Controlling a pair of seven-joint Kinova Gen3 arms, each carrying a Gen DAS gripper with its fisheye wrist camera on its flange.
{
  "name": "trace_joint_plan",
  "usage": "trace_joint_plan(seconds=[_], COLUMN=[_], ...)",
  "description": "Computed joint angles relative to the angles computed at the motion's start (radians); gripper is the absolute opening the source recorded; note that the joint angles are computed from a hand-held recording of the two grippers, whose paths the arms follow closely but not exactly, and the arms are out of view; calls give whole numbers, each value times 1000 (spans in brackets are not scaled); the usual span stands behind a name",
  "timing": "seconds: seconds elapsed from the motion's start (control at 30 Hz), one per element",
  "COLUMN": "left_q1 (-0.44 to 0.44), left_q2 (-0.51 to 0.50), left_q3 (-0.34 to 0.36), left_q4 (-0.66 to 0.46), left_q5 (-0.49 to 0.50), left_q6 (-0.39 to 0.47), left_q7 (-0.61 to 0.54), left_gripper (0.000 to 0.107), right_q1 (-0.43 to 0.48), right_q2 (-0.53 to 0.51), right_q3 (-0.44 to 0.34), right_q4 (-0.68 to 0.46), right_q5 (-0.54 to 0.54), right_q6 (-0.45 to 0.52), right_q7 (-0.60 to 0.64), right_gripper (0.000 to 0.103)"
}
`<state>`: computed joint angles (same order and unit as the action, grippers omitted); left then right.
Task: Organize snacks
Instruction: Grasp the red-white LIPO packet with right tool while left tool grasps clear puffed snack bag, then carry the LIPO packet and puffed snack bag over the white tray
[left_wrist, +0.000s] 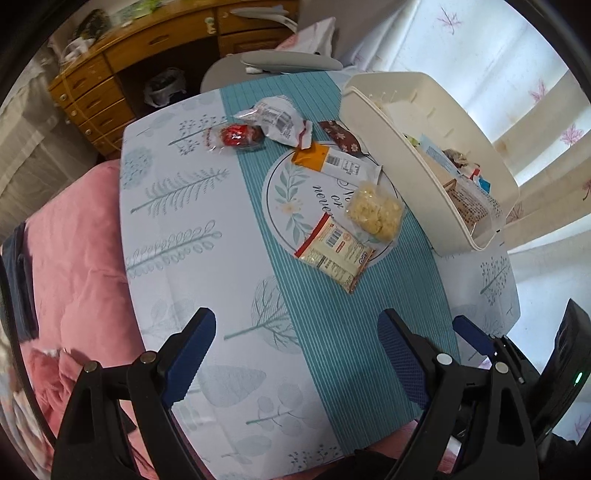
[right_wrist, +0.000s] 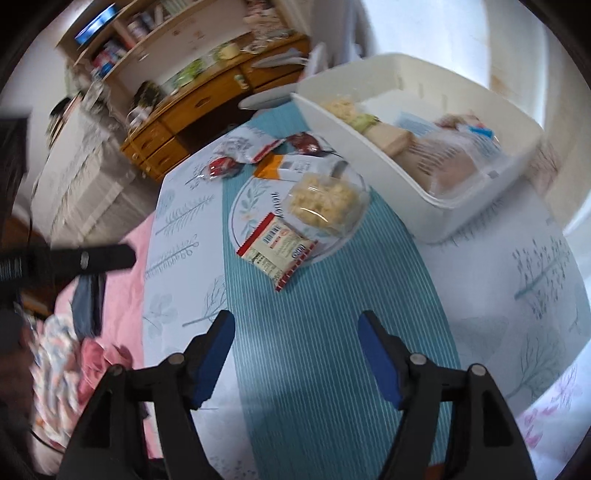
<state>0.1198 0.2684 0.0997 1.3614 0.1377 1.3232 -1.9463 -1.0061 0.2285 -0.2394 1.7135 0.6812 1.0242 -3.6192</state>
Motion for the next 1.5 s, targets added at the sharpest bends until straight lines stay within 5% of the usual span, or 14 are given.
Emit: trace_joint_plan(seconds=[0.3, 0.6, 1.03, 1.3, 1.5], left_q1=[108, 163, 232, 292, 315], left_q2=[167, 387, 633, 669, 682], left_q3=[18, 37, 41, 32, 31], left_q4=[-218, -436, -678, -685, -680], left_q5=[-111, -65, -6, -26, -21], left_q6=[70, 202, 363, 360, 337], left_q7=[-1, -24, -5, -2, 50], left_gripper=[88, 88, 88, 88, 74], right_q1=[-32, -15, 12, 32, 42], right_q2=[109, 171, 208, 204, 193], right_q3=[45, 94, 142, 159, 169], right_q4=[-20, 11, 43, 69, 80], right_q5=[188, 298, 276, 241, 202], right_q6=[3, -114, -234, -305, -338], right_q7=[183, 333, 428, 445, 457], right_gripper=[70, 70, 70, 69, 65])
